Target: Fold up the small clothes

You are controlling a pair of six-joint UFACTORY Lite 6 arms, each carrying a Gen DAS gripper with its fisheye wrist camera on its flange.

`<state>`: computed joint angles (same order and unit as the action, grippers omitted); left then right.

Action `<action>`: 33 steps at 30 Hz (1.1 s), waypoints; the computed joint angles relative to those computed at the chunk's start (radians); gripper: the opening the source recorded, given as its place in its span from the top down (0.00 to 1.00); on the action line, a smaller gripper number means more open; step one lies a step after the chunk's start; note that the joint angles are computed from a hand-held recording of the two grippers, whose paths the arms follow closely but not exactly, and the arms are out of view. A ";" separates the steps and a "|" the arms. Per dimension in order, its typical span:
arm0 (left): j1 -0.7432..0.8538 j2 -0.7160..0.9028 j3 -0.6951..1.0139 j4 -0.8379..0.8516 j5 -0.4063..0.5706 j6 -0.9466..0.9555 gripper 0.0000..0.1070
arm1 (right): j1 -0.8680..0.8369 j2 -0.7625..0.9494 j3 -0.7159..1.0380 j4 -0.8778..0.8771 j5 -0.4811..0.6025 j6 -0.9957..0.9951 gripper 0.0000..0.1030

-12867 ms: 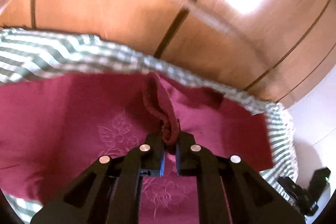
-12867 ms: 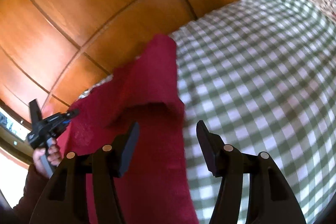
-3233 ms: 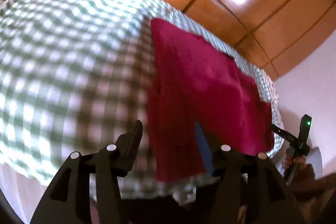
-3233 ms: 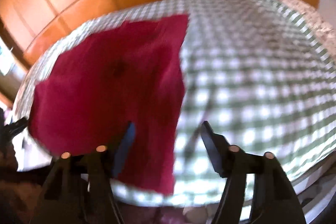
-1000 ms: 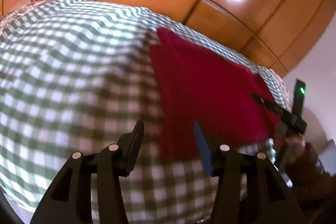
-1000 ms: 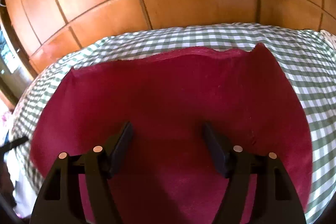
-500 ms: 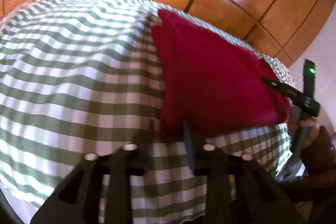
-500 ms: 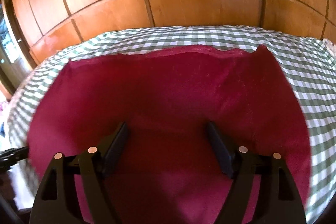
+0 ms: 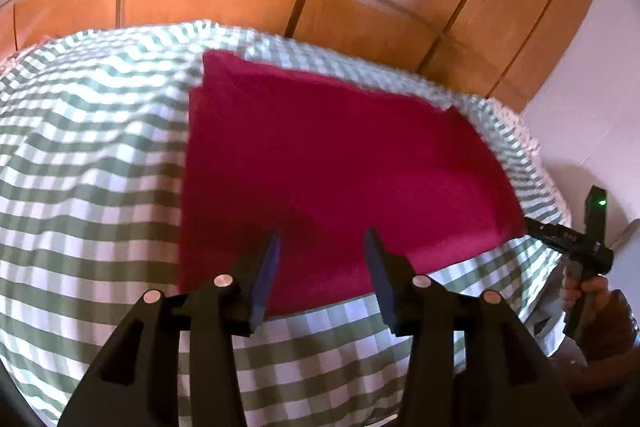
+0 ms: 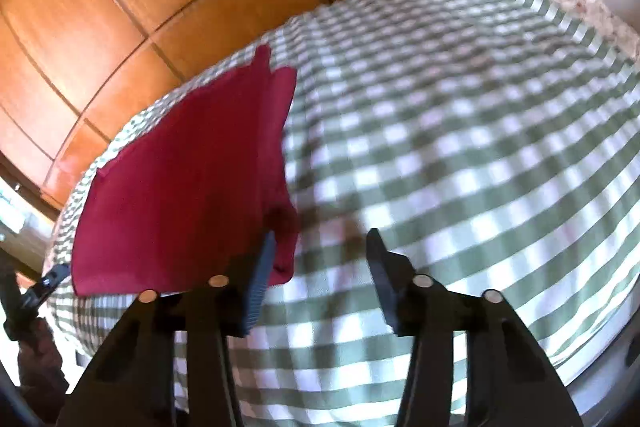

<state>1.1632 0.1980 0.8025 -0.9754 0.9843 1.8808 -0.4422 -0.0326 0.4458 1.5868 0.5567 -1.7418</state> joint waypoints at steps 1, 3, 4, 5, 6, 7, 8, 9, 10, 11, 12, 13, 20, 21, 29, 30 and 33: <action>-0.018 0.004 -0.006 -0.004 -0.025 -0.005 0.59 | 0.020 0.018 -0.003 0.042 0.001 -0.034 0.61; -0.031 -0.003 -0.018 -0.012 -0.054 -0.018 0.58 | 0.047 0.052 0.017 0.054 0.011 -0.033 0.76; -0.021 0.007 -0.012 -0.003 -0.050 -0.021 0.58 | 0.049 0.053 0.025 0.036 0.012 -0.021 0.80; -0.016 0.014 -0.004 0.003 -0.045 -0.031 0.57 | 0.055 0.045 0.030 0.023 0.008 -0.010 0.80; -0.015 0.016 -0.008 0.001 -0.047 -0.034 0.57 | 0.053 0.035 0.032 0.013 0.007 0.003 0.80; -0.016 0.018 -0.008 0.000 -0.053 -0.036 0.57 | 0.033 0.030 0.038 -0.011 0.024 0.030 0.80; -0.017 0.021 -0.007 -0.001 -0.053 -0.035 0.57 | 0.006 0.031 0.045 -0.033 0.051 0.051 0.79; -0.017 0.025 -0.004 0.000 -0.050 -0.037 0.56 | -0.029 0.025 0.046 -0.065 0.090 0.075 0.77; -0.017 0.026 -0.007 -0.001 -0.051 -0.034 0.55 | -0.067 -0.002 0.034 -0.116 0.135 0.099 0.69; -0.017 0.033 -0.005 0.001 -0.053 -0.032 0.55 | -0.067 -0.023 0.024 -0.129 0.140 0.105 0.60; -0.018 0.040 -0.001 0.000 -0.056 -0.030 0.54 | -0.059 -0.049 0.011 -0.144 0.134 0.113 0.60; -0.023 0.043 -0.004 -0.005 -0.063 -0.025 0.53 | -0.047 -0.056 0.004 -0.154 0.132 0.120 0.60; -0.025 0.061 -0.002 -0.011 -0.079 0.004 0.52 | 0.085 -0.009 0.004 -0.088 -0.009 0.087 0.91; -0.025 0.067 -0.004 -0.016 -0.087 0.023 0.52 | 0.084 -0.051 0.001 -0.122 -0.020 0.116 0.92; -0.011 0.048 0.006 -0.023 -0.065 0.018 0.49 | 0.033 0.009 0.041 -0.063 -0.144 0.063 1.00; -0.003 0.050 0.022 -0.022 -0.048 0.001 0.48 | 0.032 -0.014 0.033 -0.044 -0.142 0.054 1.00; 0.019 0.104 0.138 -0.021 0.019 -0.098 0.48 | 0.109 -0.066 0.047 -0.056 -0.185 0.111 0.63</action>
<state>1.1825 0.3021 0.9401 -0.9967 1.0034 1.7824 -0.3335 -0.0987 0.4928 1.5308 0.3719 -1.6308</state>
